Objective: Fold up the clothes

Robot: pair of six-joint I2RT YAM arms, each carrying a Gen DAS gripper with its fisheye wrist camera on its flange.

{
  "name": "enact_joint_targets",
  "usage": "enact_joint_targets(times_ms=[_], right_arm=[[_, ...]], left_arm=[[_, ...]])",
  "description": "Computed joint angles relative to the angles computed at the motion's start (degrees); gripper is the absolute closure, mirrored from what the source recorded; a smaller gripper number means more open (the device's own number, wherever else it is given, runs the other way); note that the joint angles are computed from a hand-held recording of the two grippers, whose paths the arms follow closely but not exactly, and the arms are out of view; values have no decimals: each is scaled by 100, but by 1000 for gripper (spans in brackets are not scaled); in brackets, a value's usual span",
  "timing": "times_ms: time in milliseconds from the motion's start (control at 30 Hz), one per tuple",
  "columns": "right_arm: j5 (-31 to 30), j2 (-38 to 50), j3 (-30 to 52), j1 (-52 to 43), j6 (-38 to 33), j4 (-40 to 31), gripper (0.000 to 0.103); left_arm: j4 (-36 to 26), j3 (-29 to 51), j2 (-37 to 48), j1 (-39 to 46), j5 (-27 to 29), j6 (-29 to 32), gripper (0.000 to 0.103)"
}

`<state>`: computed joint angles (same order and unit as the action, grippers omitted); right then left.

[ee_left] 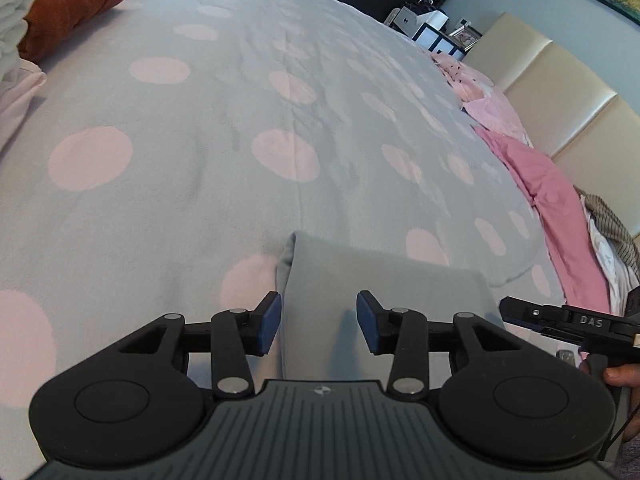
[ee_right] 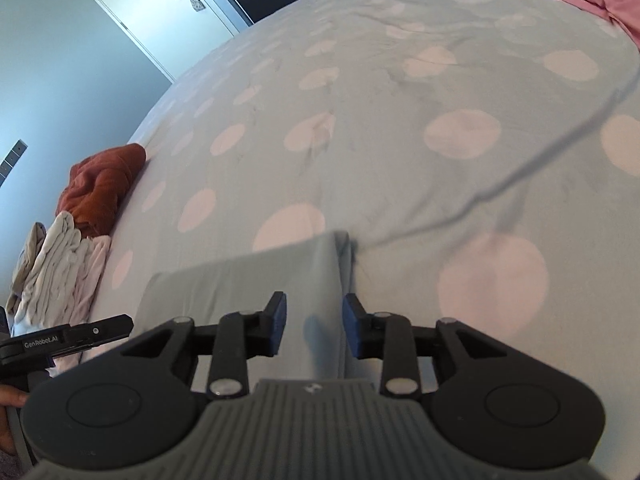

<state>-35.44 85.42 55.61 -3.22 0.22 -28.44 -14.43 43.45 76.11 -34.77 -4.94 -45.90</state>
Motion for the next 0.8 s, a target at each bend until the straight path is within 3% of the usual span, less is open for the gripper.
enact_joint_targets(times_ms=[200,367,433,500,633,800], right_arm=[[-423,588,174,16,121,454,70],[-655,1018,249,-19,401,699,71],[-615,1081,242,-12,586,820,89],[-664,1109,269,-49,553,824,92],[-860,1099,234,-87,652,1089,93],[-850,1233,171,-39,1331,1838,93]], left_arm=[[911,-355,198,268,503,284,84],[1349,-475,394,432,660,110,85],[1444,-485,405,439,611,81,89],[1498,-493,359,455,551,104,97],[1966,-695,186,581,574,-91,99],[2445,-829,432,740,582,-569,99]])
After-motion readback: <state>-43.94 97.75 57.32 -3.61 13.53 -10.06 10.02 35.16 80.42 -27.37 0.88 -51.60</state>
